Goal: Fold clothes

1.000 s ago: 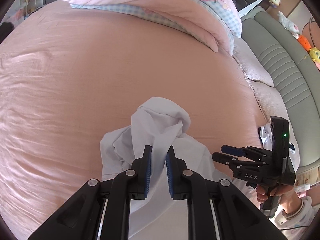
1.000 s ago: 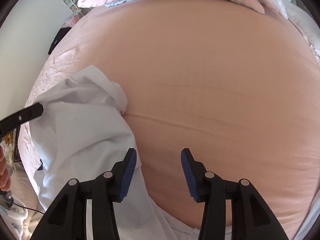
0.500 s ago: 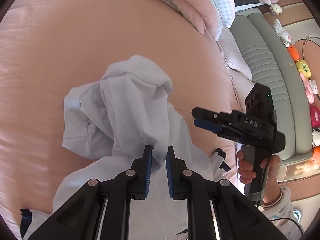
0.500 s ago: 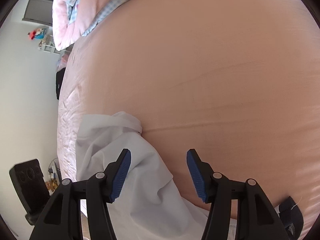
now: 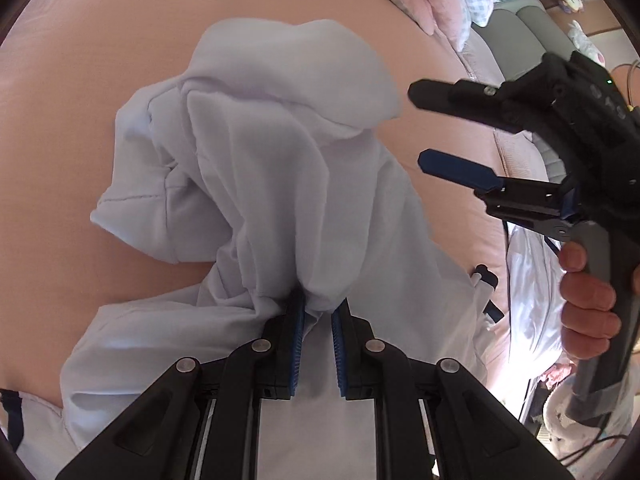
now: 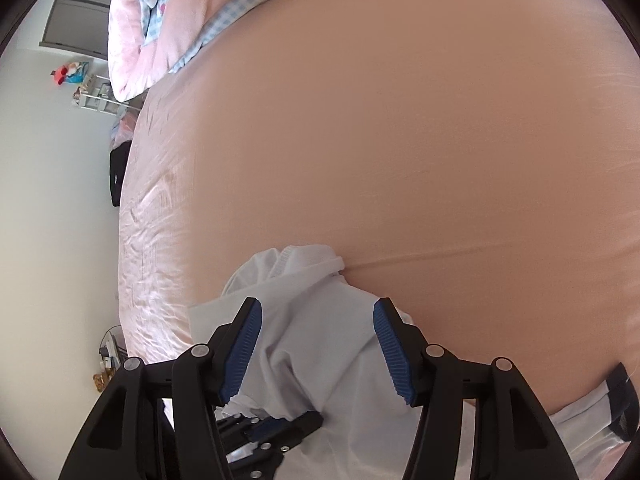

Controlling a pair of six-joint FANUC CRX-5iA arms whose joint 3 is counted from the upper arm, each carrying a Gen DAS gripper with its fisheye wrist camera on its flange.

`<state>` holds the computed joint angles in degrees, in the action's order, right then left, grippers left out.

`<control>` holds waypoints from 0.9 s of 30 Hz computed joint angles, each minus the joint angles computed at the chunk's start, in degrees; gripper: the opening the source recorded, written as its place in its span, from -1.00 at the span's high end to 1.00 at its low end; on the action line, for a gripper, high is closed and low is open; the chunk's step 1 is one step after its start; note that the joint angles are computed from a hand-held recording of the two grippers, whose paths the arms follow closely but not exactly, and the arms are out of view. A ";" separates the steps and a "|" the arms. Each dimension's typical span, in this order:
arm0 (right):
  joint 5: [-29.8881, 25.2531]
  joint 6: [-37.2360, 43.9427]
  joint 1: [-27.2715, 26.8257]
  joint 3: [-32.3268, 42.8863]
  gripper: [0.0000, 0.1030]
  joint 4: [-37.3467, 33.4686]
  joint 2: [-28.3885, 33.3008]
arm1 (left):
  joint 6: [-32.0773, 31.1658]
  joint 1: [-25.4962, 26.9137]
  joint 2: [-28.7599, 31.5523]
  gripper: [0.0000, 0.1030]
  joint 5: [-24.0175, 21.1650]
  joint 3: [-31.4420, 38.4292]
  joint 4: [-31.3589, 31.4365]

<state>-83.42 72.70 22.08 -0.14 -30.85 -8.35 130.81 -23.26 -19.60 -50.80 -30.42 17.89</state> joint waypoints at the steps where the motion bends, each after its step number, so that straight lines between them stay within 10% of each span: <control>1: 0.29 -1.09 1.23 0.04 -0.12 0.71 -0.06 | 2.33 -0.81 0.43 0.77 -0.11 0.33 -1.41; 14: -5.56 -8.15 0.93 0.93 -0.12 -2.49 3.63 | 20.30 -13.26 8.70 0.77 -10.13 14.36 -23.21; 21: -6.53 -5.21 2.31 -0.41 -0.11 0.47 4.52 | 19.65 -13.66 8.16 0.77 -9.84 14.13 -23.58; 27: -4.89 1.41 3.91 -3.30 0.55 4.48 2.08 | 17.40 -13.81 8.32 0.77 -10.93 14.91 -23.19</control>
<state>-88.31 74.10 25.99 -3.44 -26.37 -6.26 148.21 -37.07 -11.29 -61.74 -15.51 -5.29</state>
